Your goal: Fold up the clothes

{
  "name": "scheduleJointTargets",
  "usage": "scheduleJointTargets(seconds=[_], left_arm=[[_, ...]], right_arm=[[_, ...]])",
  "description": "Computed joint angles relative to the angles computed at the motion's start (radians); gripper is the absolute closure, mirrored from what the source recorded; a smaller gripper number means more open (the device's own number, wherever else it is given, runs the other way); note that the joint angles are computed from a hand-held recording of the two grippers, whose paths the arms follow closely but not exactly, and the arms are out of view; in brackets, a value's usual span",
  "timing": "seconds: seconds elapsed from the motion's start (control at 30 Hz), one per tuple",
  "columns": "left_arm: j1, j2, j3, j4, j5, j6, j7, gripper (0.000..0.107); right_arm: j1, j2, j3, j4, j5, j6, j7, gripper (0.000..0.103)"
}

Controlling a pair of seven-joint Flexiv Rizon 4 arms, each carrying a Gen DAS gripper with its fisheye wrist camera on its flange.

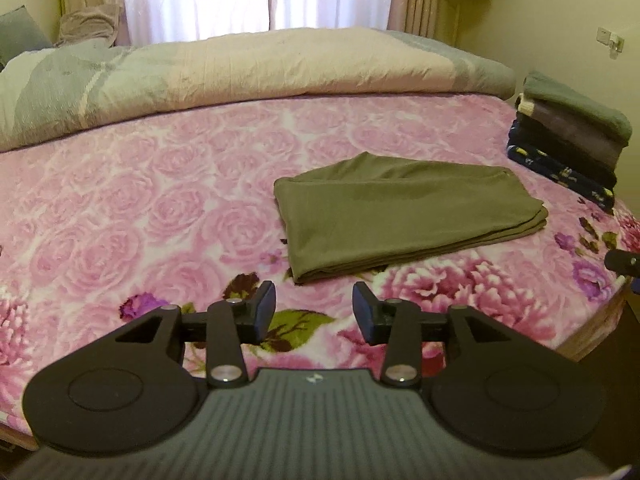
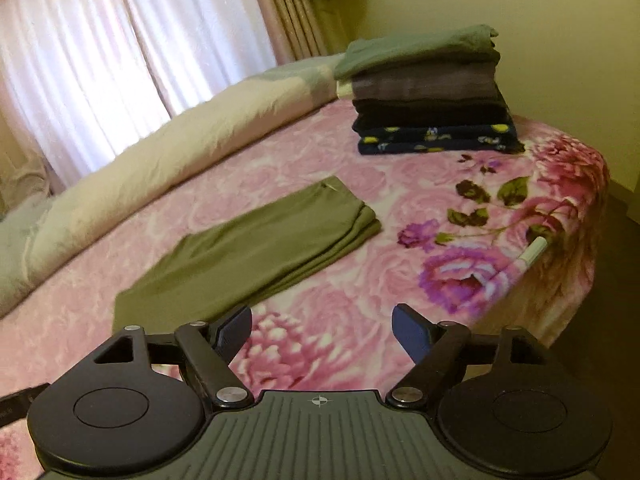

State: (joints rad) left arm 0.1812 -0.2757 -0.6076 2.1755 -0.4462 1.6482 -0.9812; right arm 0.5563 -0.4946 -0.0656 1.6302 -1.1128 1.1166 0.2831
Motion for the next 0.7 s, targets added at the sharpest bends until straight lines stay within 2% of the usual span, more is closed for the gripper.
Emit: scheduleJointTargets(seconds=[0.13,0.27,0.5,0.7], left_arm=[[0.155,0.028,-0.170,0.060,-0.008,0.038,0.017,0.063],[0.240,0.037,-0.248,0.081,0.033,0.049,-0.013,0.059],[0.212,0.022,-0.195,0.059,0.124,0.044,-0.083,0.054],[0.186,-0.011,-0.171,0.029,0.145,0.005,-0.098,0.050]], right_arm=[[0.012,0.011,0.013,-0.003,0.009,-0.027,-0.023,0.023],[0.020,0.015,0.021,-0.007,0.015,-0.045,-0.031,0.023],[0.025,0.009,0.040,-0.020,0.065,-0.092,-0.093,0.023],[0.018,-0.013,0.034,-0.030,0.105,-0.055,-0.110,0.023]])
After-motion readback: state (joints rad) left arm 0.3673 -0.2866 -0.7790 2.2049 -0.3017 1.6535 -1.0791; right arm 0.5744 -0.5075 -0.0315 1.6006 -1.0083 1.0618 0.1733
